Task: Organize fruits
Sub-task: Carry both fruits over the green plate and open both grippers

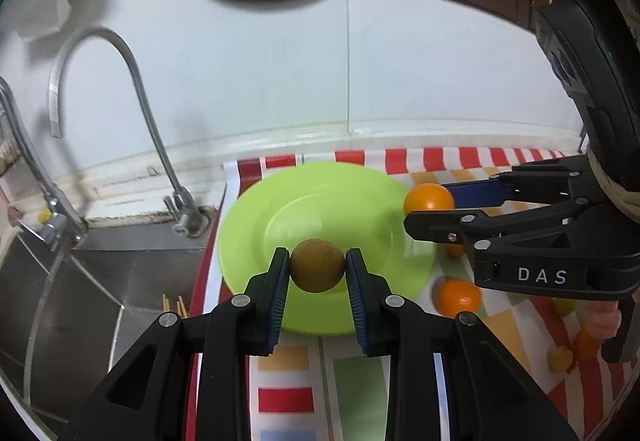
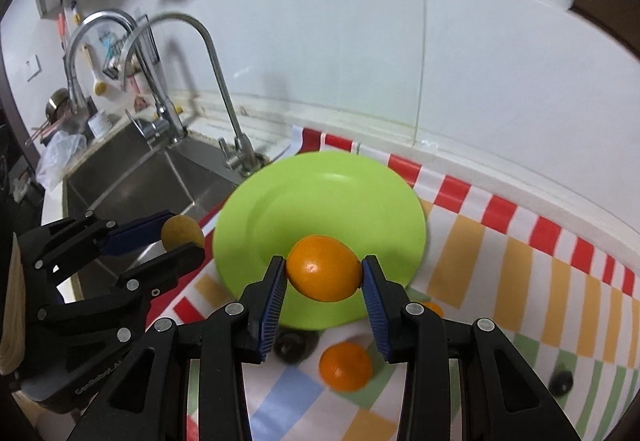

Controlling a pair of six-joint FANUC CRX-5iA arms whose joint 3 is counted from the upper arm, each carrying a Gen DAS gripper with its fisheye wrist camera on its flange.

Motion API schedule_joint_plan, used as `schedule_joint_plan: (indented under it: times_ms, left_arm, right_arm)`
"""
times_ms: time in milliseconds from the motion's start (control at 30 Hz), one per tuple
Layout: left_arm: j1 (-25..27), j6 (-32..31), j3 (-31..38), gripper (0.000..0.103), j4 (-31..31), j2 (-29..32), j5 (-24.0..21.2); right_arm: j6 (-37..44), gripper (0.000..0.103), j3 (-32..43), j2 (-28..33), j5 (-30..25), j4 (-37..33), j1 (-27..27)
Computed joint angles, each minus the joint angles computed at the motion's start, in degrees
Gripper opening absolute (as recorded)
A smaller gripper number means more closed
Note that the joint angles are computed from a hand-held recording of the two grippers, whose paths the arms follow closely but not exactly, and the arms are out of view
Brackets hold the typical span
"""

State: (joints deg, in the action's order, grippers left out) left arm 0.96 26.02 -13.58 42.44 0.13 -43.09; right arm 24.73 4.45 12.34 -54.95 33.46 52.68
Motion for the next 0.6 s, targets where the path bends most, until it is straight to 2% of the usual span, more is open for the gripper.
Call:
schedule_joint_plan:
  times_ms: [167, 467, 567, 600]
  left_arm:
    - [-0.9, 2.1, 4.0, 0.029, -1.9, 4.9, -1.3]
    - [-1.6, 7.0, 8.9, 0.029, -7.2, 9.2, -3.3]
    - [-1.7, 6.8, 8.7, 0.036, -7.3, 9.1, -2.9]
    - [-1.8, 7.0, 8.2, 0.043, -7.8, 8.6, -1.8]
  right_arm:
    - [8.2, 0.039, 5.2, 3.7, -0.7, -8.4, -3.6]
    - [12.3, 0.040, 8.6, 6.7, -1.6, -15.1, -6.2]
    - [11.8, 0.040, 8.2, 6.5, -1.5, -14.6, -6.1]
    - [11.6, 0.040, 8.0, 6.4, -1.3, -14.2, -6.0]
